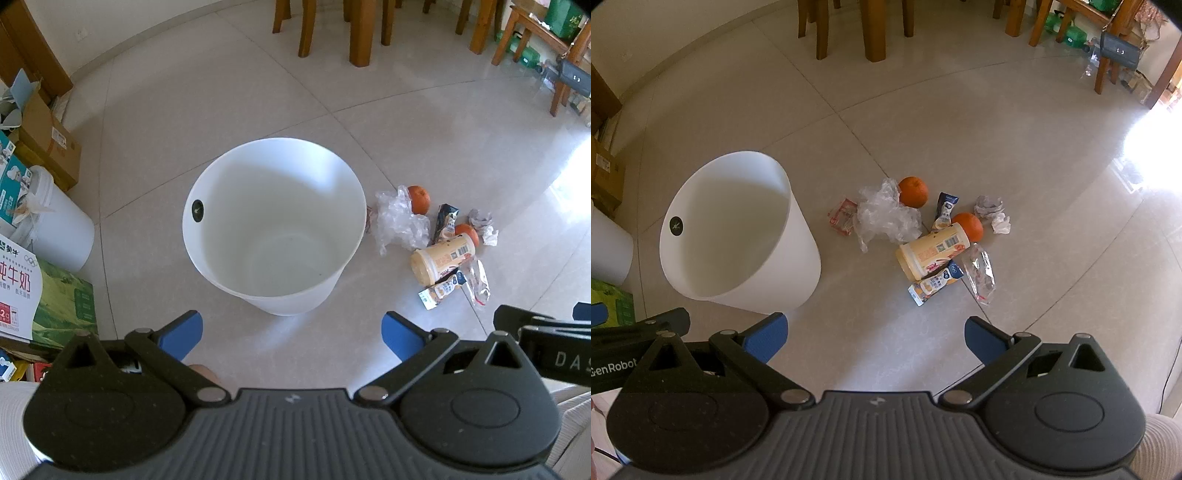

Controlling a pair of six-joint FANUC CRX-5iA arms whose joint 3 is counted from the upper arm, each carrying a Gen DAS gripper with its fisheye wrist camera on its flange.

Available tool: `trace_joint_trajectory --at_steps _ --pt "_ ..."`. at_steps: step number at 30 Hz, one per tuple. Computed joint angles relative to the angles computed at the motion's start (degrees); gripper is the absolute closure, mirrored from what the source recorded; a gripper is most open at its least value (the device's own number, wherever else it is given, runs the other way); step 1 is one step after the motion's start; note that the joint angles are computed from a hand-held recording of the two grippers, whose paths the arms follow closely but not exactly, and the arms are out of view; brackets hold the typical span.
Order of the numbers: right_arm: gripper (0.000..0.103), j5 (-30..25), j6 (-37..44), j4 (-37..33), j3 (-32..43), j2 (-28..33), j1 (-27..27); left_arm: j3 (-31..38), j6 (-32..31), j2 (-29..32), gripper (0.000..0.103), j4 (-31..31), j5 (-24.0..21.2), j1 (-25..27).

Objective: Organize objects
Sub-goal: 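Move both tools toward the white bin and the trash pile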

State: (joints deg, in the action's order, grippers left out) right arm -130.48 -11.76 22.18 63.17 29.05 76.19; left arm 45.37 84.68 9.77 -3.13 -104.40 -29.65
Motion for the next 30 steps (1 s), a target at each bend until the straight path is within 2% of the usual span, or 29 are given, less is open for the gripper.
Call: trace_joint_trajectory --at_steps 30 --pt "0.0 -1.17 0.8 0.81 2.05 1.12 0.0 0.04 -0.25 -0.26 0.0 0.71 0.19 0.37"
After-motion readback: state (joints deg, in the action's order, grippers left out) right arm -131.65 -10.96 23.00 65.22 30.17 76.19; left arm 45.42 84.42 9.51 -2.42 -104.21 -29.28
